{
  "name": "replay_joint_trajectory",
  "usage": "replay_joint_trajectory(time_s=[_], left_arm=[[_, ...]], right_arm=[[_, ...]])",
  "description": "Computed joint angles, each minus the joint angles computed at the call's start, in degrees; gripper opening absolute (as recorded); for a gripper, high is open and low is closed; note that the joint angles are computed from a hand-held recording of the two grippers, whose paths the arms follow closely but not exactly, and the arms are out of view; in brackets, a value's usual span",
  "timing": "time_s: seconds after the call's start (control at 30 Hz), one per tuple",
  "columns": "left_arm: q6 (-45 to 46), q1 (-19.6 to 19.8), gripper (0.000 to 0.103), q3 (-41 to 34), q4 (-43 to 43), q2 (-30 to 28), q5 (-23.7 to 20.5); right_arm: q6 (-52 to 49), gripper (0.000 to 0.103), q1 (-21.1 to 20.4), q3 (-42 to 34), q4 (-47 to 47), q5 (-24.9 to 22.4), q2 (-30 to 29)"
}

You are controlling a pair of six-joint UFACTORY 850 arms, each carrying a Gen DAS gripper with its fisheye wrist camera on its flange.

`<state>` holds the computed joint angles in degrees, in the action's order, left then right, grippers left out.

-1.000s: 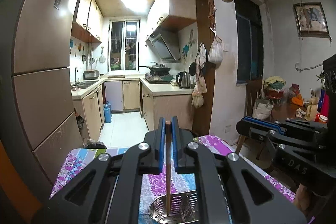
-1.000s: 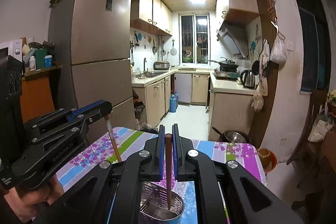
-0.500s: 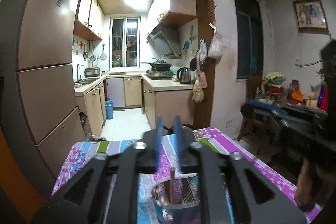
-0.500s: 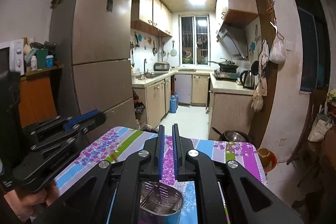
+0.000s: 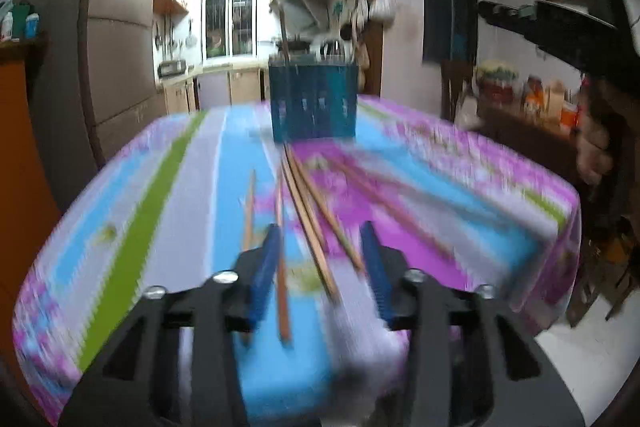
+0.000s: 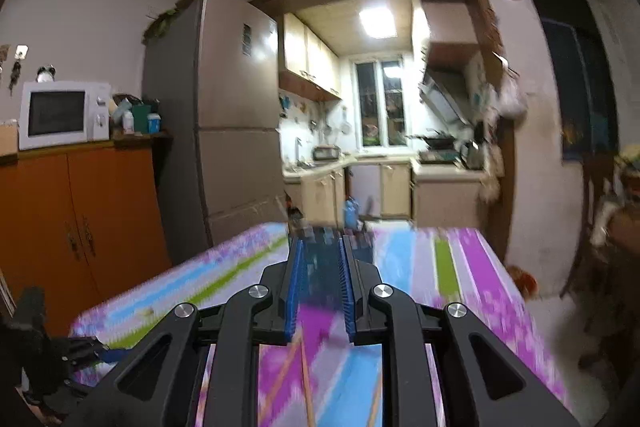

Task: Organize utensils
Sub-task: 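Move both grippers back down to the chopsticks on the tablecloth, then close the left gripper on a chopstick while the right gripper grasps another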

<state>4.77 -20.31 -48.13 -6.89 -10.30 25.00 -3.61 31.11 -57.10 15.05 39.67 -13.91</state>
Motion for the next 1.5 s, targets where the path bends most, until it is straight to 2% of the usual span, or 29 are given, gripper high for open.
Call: replay_joint_trajectory(time_s=[0.07, 0.33, 0.57, 0.9, 1.13, 1.4, 1.5], left_arm=[[4.8, -1.0, 0.036, 0.7, -5.4, -0.9, 2.4], [8.5, -1.6, 0.031, -0.3, -9.9, -4.4, 4.0], [9.7, -2.4, 0.031, 0.7, -12.2, -5.4, 6.9], [9.7, -2.9, 0.027, 1.2, -12.2, -6.2, 10.3], [10.2, -3.6, 0.014, 1.5, -12.5, -6.3, 11.3], [10.6, -3.6, 0.014, 1.3, -13.0, -6.4, 11.5], [10.6, -3.7, 0.014, 1.3, -13.1, -6.5, 11.7]], right_arm=[[1.5, 0.019, 1.1, 3.4, 0.2, 0.5, 0.3], [4.1, 0.019, 4.4, 7.6, 0.4, -0.7, -1.5], [4.8, 0.019, 7.1, 5.6, 0.2, -3.3, -5.5], [-3.7, 0.019, 9.5, -1.8, 8.9, -5.5, -12.7], [-5.6, 0.019, 9.8, -2.6, 12.4, -4.8, -13.3], [-3.7, 0.018, 9.6, -2.6, 12.4, -4.6, -13.4], [-3.8, 0.014, 9.6, -2.6, 12.8, -4.3, -13.5]])
